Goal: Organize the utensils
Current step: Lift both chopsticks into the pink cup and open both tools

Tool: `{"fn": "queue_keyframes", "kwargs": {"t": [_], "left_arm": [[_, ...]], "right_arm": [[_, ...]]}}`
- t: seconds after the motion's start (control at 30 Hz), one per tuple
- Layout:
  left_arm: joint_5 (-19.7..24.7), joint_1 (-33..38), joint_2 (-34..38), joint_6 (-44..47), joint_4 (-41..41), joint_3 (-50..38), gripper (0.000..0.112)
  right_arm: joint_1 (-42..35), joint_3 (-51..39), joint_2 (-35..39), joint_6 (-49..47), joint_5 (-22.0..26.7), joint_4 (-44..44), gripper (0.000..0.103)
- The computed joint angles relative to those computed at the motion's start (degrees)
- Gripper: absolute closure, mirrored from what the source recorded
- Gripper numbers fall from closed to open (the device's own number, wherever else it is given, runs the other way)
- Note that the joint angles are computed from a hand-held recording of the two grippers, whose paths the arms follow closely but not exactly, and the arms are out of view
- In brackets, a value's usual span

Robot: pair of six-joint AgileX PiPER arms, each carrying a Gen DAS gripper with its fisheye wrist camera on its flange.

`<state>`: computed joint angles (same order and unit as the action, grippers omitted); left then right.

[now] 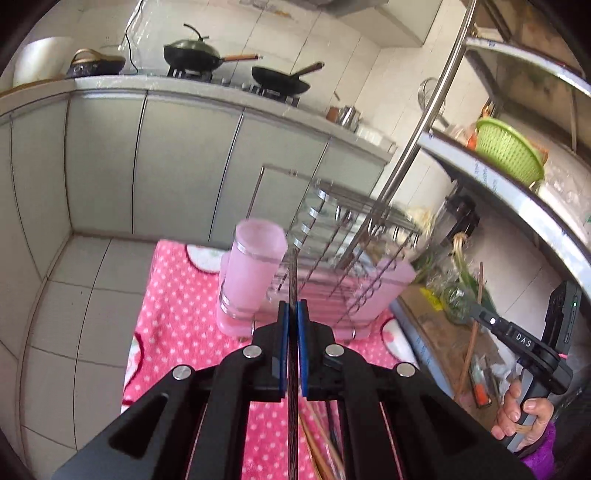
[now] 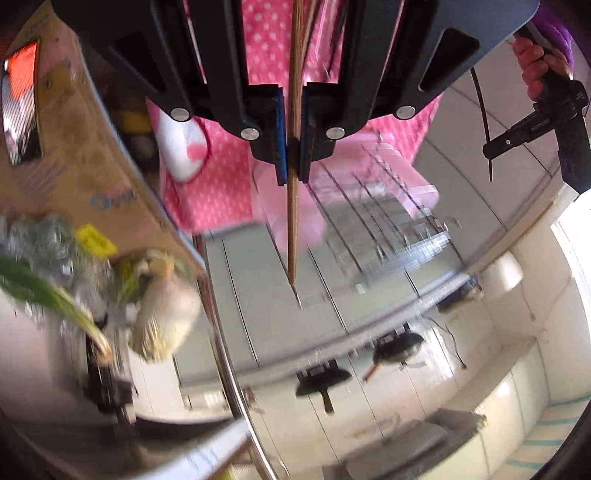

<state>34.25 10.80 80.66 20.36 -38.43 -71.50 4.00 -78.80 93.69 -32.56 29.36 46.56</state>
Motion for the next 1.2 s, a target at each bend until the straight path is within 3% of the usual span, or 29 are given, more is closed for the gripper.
{"fn": "queue_keyframes", "kwargs": {"t": [0.07,0.3,0.6,0.8,0.87,0.97,1.03,1.13,1.2], "left_arm": [[-1.85,-0.04,0.07,0.03,-0.96,-3.35,0.108],[-8.4,-2.34,7.57,-10.5,8.92,-18.22,0.108],[-20.14,-6.12,19.99,-29.54,33.16,-28.97,0.108],[-22.41,-5.81,26.74,-29.35,32.28,-32.82,0.108],[-23.16,-5.77,28.14,-27.6,30.37,-32.49,0.108],[-22.21,-5.64,29.65,-25.17,28.34,-31.78,0.108],[-21.21,-5.54,30.29,-23.35,26.73,-30.93,0.108],[-19.41,-4.81,30.43,-17.77,20.11,-29.25,0.108],[-18.33,-4.58,30.41,-16.69,18.78,-28.35,0.108]], "right_arm": [[0.5,-4.18,0.77,0.76,-0.29,-1.04,0.097],[2.86,-20.48,7.32,5.93,-3.32,-6.05,0.097],[5.21,-47.85,24.27,18.94,-4.73,-19.17,0.097],[6.8,-69.34,38.94,29.87,0.64,-32.11,0.097],[6.79,-76.46,43.9,32.05,4.67,-33.87,0.097],[6.5,-74.66,44.65,31.99,6.52,-32.41,0.097],[6.24,-67.6,42.26,30.24,4.95,-30.52,0.097],[5.43,-66.62,42.7,29.95,8.41,-27.97,0.097],[5.43,-62.36,40.88,28.12,7.47,-26.16,0.097]]}}
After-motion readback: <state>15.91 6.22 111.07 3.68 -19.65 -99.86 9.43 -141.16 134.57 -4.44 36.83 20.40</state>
